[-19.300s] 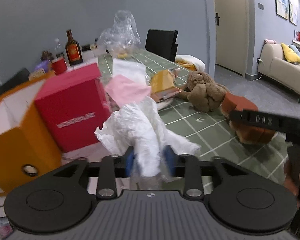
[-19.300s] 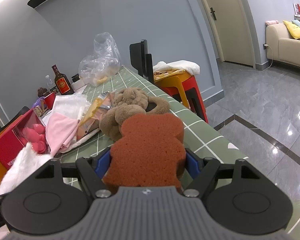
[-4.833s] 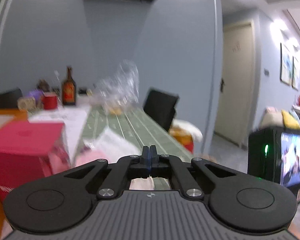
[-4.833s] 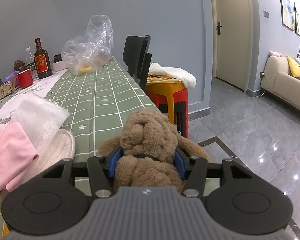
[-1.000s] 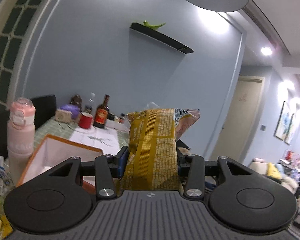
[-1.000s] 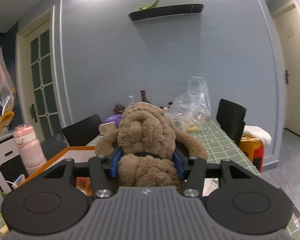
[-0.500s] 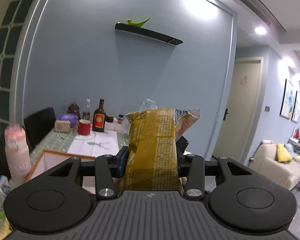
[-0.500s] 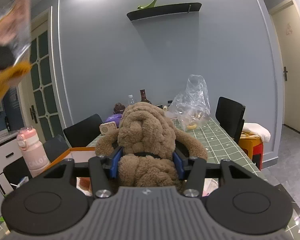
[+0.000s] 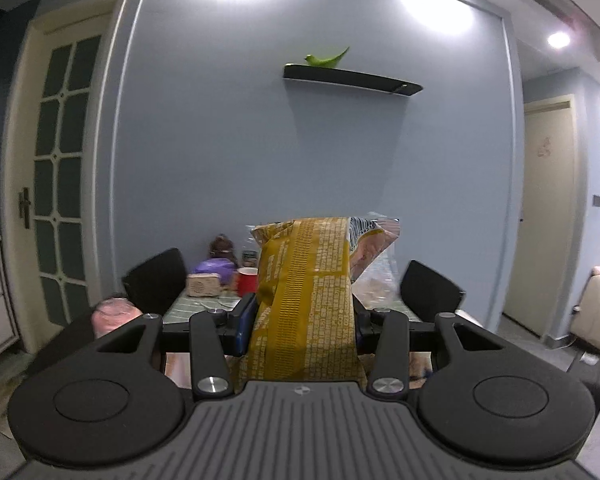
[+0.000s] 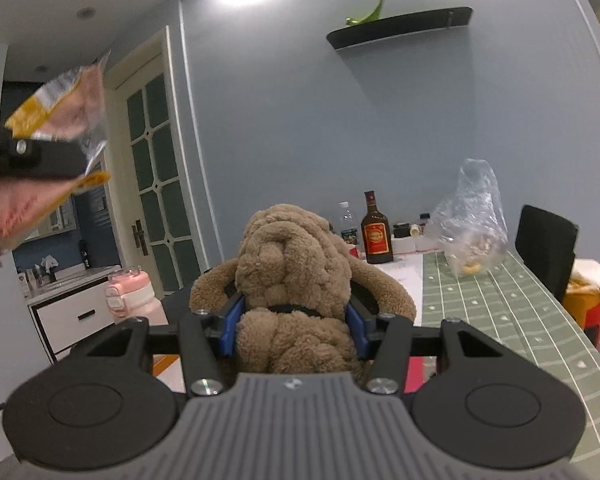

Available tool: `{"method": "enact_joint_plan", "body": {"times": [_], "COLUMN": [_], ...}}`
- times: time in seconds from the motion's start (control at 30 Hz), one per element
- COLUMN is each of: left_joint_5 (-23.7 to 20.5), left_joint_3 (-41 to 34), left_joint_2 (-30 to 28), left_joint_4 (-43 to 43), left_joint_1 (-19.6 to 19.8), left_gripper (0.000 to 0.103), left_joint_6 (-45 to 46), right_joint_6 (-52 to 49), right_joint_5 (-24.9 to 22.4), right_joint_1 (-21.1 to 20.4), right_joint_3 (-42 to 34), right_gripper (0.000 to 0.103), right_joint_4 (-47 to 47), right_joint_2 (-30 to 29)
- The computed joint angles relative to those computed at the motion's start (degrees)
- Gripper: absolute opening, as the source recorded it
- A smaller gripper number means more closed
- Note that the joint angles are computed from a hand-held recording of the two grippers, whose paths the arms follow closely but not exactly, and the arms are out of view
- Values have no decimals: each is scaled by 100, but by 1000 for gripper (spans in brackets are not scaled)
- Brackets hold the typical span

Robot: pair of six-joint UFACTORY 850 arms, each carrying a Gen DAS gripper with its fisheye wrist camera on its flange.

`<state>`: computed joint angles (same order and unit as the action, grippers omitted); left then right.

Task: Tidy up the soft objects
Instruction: 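Lift the snack bag and teddy bear and carry them toward the orange box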

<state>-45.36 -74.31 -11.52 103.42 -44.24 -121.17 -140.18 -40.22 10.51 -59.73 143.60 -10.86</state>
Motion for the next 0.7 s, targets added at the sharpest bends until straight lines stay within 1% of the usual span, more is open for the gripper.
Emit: {"method": "enact_joint_plan", "body": {"times": [0.07,0.23,0.3,0.33,0.43,0.5,0.53,0.6,0.7], "left_joint_5": [16,-96,-105,-56,376,634,714,759,735], "left_joint_3": [88,77,49,35,-3,-36,-46,-55,-65], "left_joint_2": [2,-187,-310,-375,-552,-664,-718,-809,-934], "left_joint_4": [228,635,671,683,745,873,992,1224,1427], "left_joint_1": [139,477,617,696,988,1164,1233,1317,1391], "left_gripper": [50,50,50,50,50,50,50,50,50], "left_joint_6": [-153,-569,-614,-640,-769,-1014,-1152,-1314,-1521], "right_joint_6": [58,1092,1257,1193,886,1016,1212,1438,1413], "right_joint_5": [92,418,556,654,938,1104,1132,1230,1400], "right_joint_1": [64,167,250,316,484,557,571,614,675], "right_joint_3": [-262,-1095,-1347,-1481,-1722,-1938,-2059,-2277,-2517], "right_gripper": [52,52,52,52,52,52,52,52,52], "right_joint_4": [-124,-1024,-1188,-1201,-1024,-1112,-1310,-1529,-1574], "right_joint_2": [-193,-720,-881,-979,-1184,-1354,-1447,-1607,-1793]}}
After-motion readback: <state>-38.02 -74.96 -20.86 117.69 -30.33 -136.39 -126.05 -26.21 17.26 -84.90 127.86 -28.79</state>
